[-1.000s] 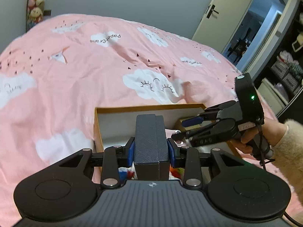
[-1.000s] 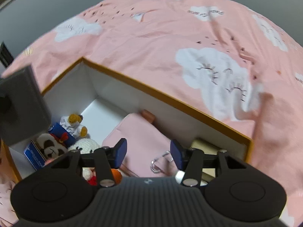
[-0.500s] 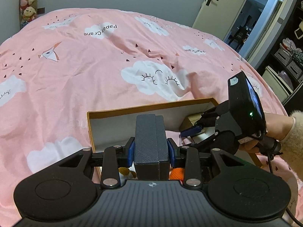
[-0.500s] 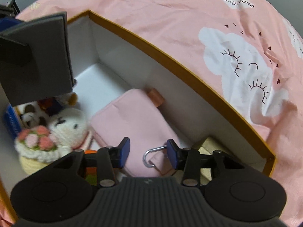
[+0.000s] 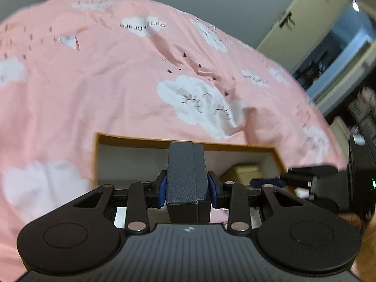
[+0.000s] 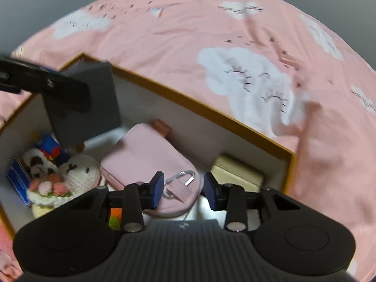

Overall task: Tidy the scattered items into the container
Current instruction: 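Lower the gray box onto the pink pouch and open the left gripper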

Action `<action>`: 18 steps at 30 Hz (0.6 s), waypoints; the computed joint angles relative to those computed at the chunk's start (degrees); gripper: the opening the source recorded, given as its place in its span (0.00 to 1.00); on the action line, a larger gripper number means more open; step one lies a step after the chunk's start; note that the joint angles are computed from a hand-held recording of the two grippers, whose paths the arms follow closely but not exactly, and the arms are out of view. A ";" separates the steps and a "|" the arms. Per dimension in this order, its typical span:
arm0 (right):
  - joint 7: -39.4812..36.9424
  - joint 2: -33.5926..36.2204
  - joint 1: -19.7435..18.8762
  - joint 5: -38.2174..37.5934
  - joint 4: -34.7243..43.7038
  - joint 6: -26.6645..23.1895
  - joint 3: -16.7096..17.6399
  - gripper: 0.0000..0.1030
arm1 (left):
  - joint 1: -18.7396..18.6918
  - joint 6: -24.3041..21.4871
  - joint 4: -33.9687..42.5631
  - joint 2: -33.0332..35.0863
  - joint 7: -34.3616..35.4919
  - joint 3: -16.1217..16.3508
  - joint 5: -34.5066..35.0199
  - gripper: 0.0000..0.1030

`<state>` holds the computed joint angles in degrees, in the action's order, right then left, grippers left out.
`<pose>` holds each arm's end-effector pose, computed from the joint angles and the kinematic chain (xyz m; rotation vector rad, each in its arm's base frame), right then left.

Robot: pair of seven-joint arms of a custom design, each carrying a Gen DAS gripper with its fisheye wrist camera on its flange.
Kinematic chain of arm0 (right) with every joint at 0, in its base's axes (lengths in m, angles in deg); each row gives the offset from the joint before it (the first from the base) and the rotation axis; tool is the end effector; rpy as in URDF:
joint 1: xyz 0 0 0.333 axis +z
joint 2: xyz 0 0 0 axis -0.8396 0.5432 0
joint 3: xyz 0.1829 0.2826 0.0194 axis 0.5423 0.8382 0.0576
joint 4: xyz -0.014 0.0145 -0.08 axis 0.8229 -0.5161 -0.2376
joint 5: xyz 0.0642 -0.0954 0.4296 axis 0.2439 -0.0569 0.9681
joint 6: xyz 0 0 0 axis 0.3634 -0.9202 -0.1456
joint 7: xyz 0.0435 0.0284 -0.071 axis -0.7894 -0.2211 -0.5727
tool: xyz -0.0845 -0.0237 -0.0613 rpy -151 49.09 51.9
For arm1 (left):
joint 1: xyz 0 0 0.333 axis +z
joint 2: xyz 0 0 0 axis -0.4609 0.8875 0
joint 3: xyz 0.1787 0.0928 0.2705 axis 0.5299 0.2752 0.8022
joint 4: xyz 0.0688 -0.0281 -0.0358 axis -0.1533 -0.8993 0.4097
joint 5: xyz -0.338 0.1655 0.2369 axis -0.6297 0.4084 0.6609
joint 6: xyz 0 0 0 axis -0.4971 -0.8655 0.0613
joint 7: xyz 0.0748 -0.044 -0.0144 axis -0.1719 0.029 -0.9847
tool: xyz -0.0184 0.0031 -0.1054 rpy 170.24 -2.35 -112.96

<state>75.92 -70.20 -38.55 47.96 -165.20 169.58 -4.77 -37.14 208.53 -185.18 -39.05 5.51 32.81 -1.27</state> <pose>0.6656 0.3366 0.5880 -2.4589 0.9356 -0.2216 0.6054 -0.2121 0.5662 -2.0532 1.9853 -1.1723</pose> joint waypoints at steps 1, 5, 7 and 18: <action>0.41 -0.02 -0.18 0.45 0.32 -0.09 -0.07 0.39 | -0.17 0.04 0.36 0.60 0.16 -0.04 -1.71 0.38; -0.16 -3.07 -0.84 1.19 -3.06 1.03 -0.43 0.39 | -0.74 0.19 2.05 3.27 0.15 -0.76 -6.36 0.38; -0.22 -3.88 -0.95 1.22 -3.96 0.68 -0.66 0.39 | -1.05 1.21 2.56 4.35 0.39 -1.31 -8.73 0.38; -2.47 -1.09 -1.01 4.61 -0.12 -7.12 -0.05 0.47 | -2.89 8.14 3.40 8.45 -6.97 -3.24 -8.00 0.38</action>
